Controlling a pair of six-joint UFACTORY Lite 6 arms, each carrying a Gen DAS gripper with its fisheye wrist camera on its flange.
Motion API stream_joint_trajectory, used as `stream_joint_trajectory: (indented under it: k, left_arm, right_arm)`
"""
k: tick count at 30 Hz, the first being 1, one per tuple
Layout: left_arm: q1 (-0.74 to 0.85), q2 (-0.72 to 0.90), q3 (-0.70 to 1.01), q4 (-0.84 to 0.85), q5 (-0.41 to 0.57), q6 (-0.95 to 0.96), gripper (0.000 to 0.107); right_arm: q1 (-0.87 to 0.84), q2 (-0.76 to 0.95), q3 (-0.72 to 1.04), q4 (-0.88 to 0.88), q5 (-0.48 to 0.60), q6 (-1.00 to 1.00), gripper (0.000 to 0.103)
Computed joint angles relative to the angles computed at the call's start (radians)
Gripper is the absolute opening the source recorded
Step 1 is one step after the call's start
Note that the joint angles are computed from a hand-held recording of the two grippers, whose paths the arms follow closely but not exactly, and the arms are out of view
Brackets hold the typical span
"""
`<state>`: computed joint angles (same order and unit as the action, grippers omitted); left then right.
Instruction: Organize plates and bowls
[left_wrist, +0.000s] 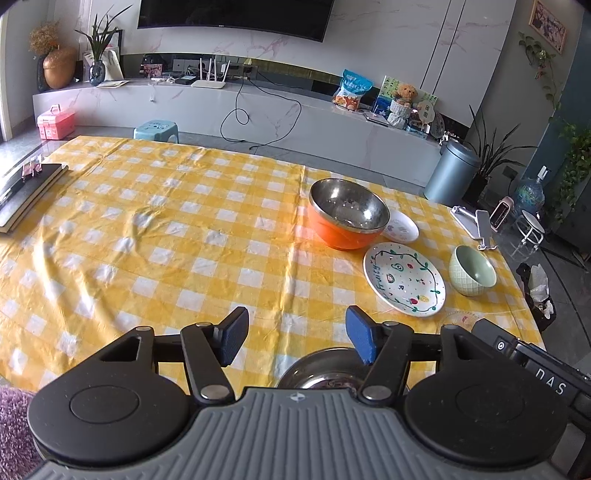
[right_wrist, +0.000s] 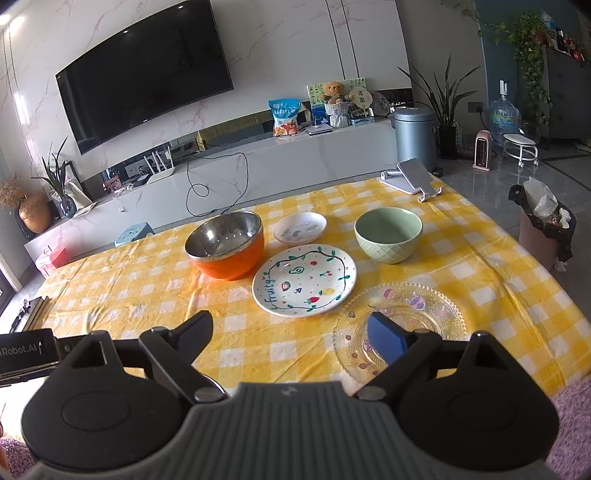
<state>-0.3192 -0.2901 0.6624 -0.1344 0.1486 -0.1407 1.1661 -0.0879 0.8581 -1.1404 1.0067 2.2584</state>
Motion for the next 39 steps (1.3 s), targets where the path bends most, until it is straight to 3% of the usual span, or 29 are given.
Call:
stream_joint_trajectory:
  k: [6, 15, 20, 23, 28, 32, 36, 39]
  left_arm:
    - [0.017, 0.126, 0.11, -0.064, 0.011, 0.099, 0.071]
    - [0.044, 0.367, 0.352, -0.211, 0.042, 0.285, 0.071]
    - [0.06, 0.56, 0.533, -0.344, 0.066, 0.395, 0.07]
    - [0.066, 0.676, 0.66, -0.447, 0.1, 0.48, 0.066]
    - [0.059, 0.873, 0.905, -0.465, 0.146, 0.482, 0.058]
    - [0.057, 1.066, 1.147, -0.303, 0.178, 0.251, 0.05]
    - [0.064, 1.249, 1.404, -0.234, 0.273, 0.137, 0.048]
    - [0.058, 1.366, 1.581, -0.158, 0.35, 0.049, 0.046]
  right_arm:
    - [-0.111, 0.054, 0.051, -0.036, -0.1, -0.062, 0.092]
    - [-0.355, 0.163, 0.165, -0.035, -0.361, -0.248, 0.092]
    - [-0.491, 0.284, 0.304, 0.04, -0.482, -0.422, 0.083]
    - [-0.564, 0.377, 0.418, 0.119, -0.529, -0.555, 0.071]
    - [-0.667, 0.547, 0.634, 0.335, -0.592, -0.82, 0.055]
    - [-0.725, 0.699, 0.826, 0.527, -0.588, -1.024, 0.046]
    - [-0.772, 0.846, 1.015, 0.746, -0.558, -1.219, 0.039]
    - [-0.781, 0.939, 1.139, 0.803, -0.512, -1.275, 0.037]
